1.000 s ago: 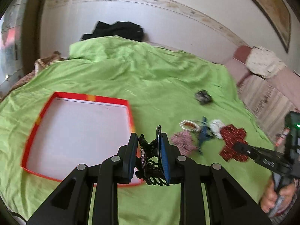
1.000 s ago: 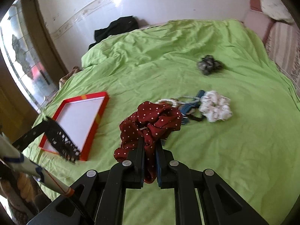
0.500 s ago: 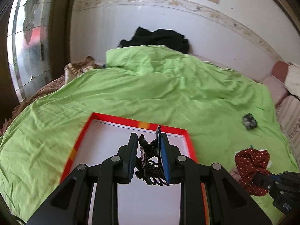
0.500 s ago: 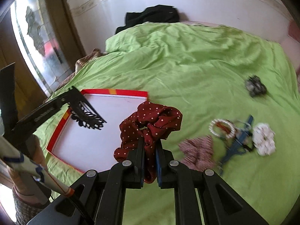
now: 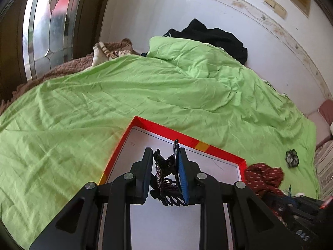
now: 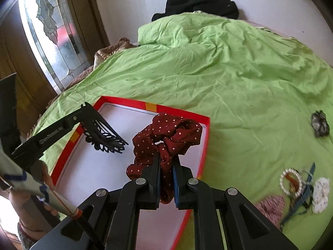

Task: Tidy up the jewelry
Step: 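Carry the claw clip with the left tool while the right tool carries the scrunchie over the box, then open the left tool to drop the clip while the right tool releases the scrunchie into the box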

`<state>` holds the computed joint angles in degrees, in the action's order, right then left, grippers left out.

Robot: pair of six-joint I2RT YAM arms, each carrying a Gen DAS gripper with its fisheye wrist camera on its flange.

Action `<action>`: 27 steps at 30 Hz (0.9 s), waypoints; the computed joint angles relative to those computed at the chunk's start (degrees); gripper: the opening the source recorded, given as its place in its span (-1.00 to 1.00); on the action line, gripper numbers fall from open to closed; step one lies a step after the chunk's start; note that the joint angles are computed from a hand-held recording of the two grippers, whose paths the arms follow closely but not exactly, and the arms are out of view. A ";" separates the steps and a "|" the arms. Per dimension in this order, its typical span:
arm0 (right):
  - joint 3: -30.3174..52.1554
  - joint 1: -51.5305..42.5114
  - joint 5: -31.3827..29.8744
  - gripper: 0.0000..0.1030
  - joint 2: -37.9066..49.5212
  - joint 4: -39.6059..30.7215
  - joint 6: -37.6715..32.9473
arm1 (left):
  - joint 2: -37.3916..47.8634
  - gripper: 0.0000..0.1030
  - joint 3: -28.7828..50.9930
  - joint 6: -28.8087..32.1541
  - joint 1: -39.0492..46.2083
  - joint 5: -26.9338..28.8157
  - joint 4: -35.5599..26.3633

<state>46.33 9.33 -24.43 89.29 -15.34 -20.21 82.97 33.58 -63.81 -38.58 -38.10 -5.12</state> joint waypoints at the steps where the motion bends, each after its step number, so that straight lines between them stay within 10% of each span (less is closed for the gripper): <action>1: 1.13 0.97 0.74 -0.80 2.23 0.65 0.97 | 0.31 -0.55 -0.07 0.31 0.55 0.30 0.55; 16: 6.94 4.48 3.02 -0.71 15.46 3.42 6.29 | 0.65 -0.51 -2.18 -0.10 3.95 2.02 3.83; 21: 6.45 4.11 2.45 -0.16 14.08 3.27 6.13 | -1.51 -0.03 -1.22 -2.14 0.73 -3.11 -0.04; 27: 5.20 2.47 0.12 -0.06 10.35 0.90 4.90 | -3.90 0.14 -1.08 -5.06 -1.67 -6.68 -2.93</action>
<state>51.54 11.79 -24.32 99.64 -14.44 -15.32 79.06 32.51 -68.86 -40.25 -44.78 -8.04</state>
